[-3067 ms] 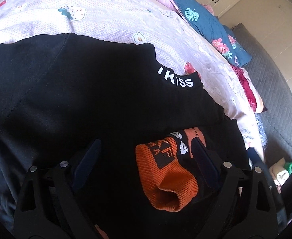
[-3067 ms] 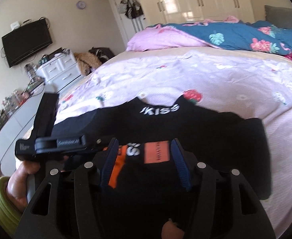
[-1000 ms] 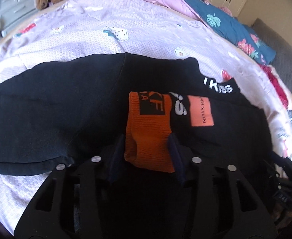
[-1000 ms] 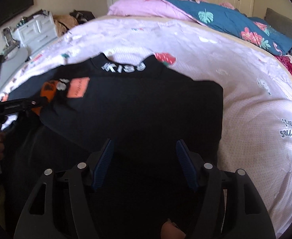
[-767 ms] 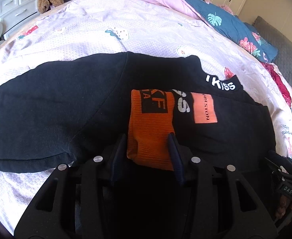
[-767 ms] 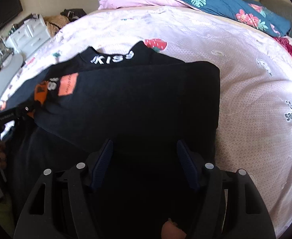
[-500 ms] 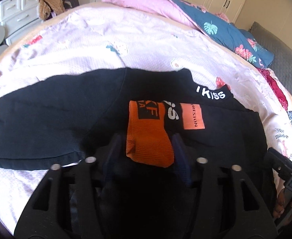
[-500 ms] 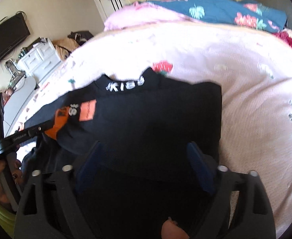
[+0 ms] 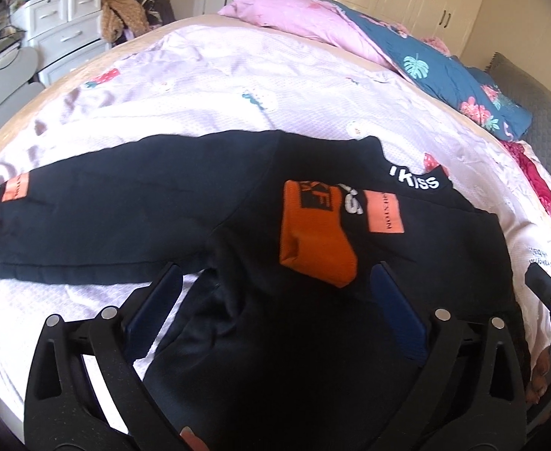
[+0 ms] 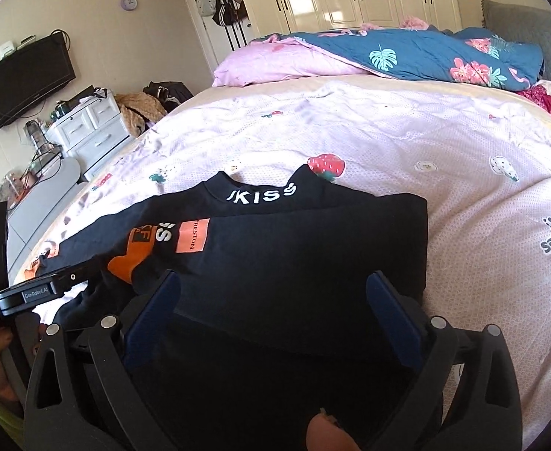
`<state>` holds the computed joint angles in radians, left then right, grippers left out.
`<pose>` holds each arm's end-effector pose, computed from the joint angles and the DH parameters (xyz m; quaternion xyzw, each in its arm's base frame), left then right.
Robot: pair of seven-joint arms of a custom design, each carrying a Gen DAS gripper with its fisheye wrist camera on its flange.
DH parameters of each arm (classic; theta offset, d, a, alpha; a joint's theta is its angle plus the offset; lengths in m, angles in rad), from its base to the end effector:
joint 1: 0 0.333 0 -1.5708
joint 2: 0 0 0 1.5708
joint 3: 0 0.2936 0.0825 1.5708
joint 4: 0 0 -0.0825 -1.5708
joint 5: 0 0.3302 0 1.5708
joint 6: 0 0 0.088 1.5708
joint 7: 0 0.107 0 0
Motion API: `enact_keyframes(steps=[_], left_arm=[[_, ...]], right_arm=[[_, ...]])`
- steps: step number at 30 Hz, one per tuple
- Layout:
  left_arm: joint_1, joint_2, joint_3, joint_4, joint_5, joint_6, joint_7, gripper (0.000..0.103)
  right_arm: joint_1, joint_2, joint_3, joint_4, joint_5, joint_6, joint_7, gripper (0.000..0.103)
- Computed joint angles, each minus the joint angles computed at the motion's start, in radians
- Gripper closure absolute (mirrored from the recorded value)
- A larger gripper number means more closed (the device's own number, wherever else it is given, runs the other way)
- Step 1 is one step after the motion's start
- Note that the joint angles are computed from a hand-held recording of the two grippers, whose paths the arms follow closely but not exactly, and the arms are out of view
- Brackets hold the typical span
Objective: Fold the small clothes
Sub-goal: 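Move the left tool to the other orange-cuffed sleeve end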
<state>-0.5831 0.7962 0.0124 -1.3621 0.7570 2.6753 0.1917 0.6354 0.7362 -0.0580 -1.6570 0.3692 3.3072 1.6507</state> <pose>0.5872 -0.4047 0.3084 -0.7284 0.5929 -0.2794 0.1995 0.5830 0.3459 0.3110 -0.6776 0.5901 -0.1579 0.4095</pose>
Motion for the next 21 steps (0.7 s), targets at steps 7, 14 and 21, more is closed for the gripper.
enact_keyframes(steps=[7, 14, 21], left_arm=[[-0.017, -0.055, 0.029, -0.077, 0.048, -0.038, -0.1, 0.009], [-0.005, -0.119, 0.036, -0.153, 0.145, -0.062, -0.242, 0.009], [0.032, -0.158, 0.011, -0.204, 0.198, -0.065, -0.305, 0.009]], right_arm=[[0.173, 0.028, -0.188, 0.021, 0.013, -0.016, 0.037, 0.005], [0.194, 0.043, -0.18, 0.064, -0.014, -0.032, 0.033, 0.004], [0.241, 0.09, -0.22, 0.164, -0.076, -0.105, 0.085, 0.004]])
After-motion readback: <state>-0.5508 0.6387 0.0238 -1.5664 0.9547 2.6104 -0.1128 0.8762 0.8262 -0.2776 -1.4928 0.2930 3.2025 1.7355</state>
